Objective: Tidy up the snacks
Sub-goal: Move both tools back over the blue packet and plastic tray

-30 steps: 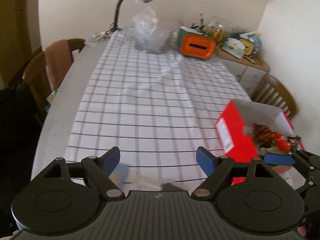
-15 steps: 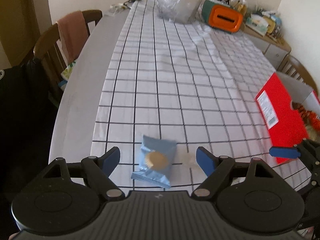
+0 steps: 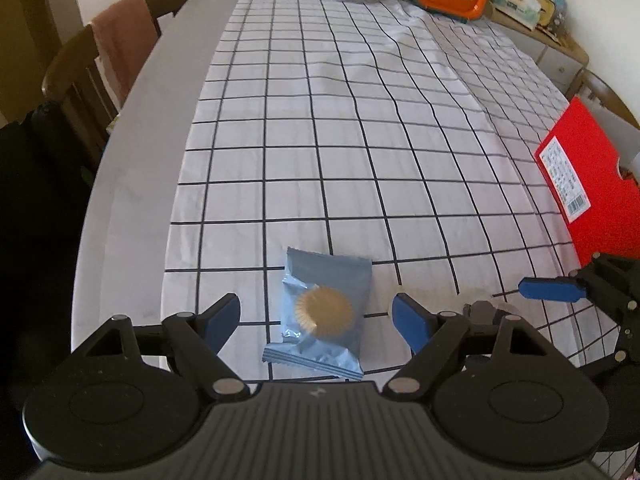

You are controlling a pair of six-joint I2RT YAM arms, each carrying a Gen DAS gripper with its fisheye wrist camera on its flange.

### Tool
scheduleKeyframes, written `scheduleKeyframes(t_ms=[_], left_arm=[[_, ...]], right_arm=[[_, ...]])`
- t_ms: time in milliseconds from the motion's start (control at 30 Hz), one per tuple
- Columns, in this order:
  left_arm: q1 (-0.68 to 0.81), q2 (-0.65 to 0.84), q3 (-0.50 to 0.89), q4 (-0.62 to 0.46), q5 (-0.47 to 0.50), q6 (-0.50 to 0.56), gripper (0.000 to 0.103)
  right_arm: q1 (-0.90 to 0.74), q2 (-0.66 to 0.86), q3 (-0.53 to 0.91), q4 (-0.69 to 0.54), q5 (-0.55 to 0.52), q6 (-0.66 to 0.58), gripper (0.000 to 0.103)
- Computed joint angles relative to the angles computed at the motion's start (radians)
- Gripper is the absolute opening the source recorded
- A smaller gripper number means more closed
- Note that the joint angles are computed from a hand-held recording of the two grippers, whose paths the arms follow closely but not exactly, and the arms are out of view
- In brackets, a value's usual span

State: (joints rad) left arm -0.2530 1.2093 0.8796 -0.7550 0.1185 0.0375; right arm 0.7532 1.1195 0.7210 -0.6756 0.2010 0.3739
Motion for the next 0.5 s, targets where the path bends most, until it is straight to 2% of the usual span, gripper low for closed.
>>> scheduleKeyframes(t_ms=[100, 167, 400, 500], left_arm=[[-0.020, 0.038, 0.007, -0.004, -0.017, 0.008, 0.083], [-0.031, 0.056, 0.009, 0.000, -0.028, 0.014, 0.082], [-0.067, 0.083, -0.001, 0.017, -0.068, 0.011, 0.082], [-0.075, 0.100, 0.000, 0.016, -0.087, -0.007, 0.078]], right_arm=[[-0.002, 0.016, -0.004, 0.009, -0.004, -0.013, 0.070], [-0.002, 0.026, -0.006, 0.014, 0.001, -0.020, 0.062], [-0.004, 0.019, -0.022, 0.033, 0.007, -0.019, 0.059], [0.000, 0.011, -0.027, 0.037, 0.007, -0.013, 0.054]])
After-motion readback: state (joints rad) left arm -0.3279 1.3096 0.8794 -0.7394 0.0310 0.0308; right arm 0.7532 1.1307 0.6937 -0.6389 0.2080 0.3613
